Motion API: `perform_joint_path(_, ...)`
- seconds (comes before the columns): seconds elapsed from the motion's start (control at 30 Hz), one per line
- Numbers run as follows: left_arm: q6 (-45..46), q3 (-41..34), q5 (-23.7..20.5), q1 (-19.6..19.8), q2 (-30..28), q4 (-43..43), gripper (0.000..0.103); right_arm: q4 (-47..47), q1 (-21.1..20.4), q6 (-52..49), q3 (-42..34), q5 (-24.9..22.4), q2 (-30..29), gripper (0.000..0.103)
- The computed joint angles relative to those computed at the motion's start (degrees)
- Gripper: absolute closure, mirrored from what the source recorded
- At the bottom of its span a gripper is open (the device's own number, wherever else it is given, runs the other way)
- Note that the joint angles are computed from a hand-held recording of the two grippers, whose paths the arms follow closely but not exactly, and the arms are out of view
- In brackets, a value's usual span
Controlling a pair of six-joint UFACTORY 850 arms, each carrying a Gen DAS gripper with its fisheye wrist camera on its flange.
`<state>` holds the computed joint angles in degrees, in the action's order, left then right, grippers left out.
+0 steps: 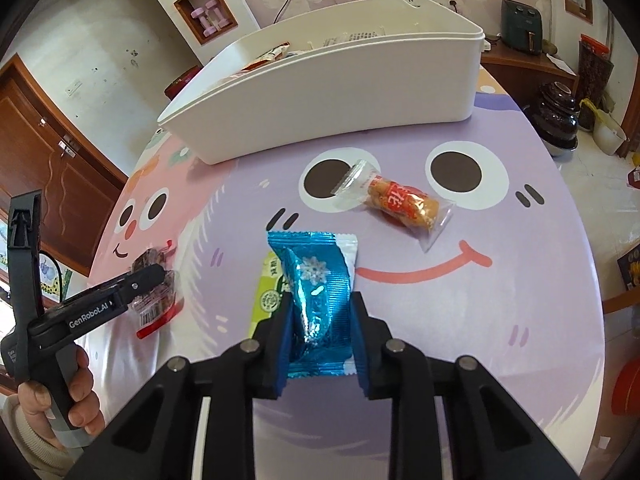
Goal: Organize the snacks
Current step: 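Grasp the dark candy pack with the left tool while the right tool grasps the blue wrapper, then carry the dark candy pack and blue snack over the white bin with both tools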
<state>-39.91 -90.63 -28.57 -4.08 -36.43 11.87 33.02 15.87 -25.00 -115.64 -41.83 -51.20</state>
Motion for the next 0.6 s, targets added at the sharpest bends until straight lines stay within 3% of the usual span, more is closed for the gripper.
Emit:
perform_joint_path(0.3, 0.23, 1.74, 3.28, -0.42, 3.48, 1.48, 0.056, 3.64, 0.28, -4.72, 4.12, 2.74, 4.15, 0.077)
perform_joint_path(0.6, 7.91, -4.43, 4.27, -0.75, 5.02, -1.76, 0.056, 6.27, 0.87, -7.45, -1.52, 3.90, 4.48, 0.077)
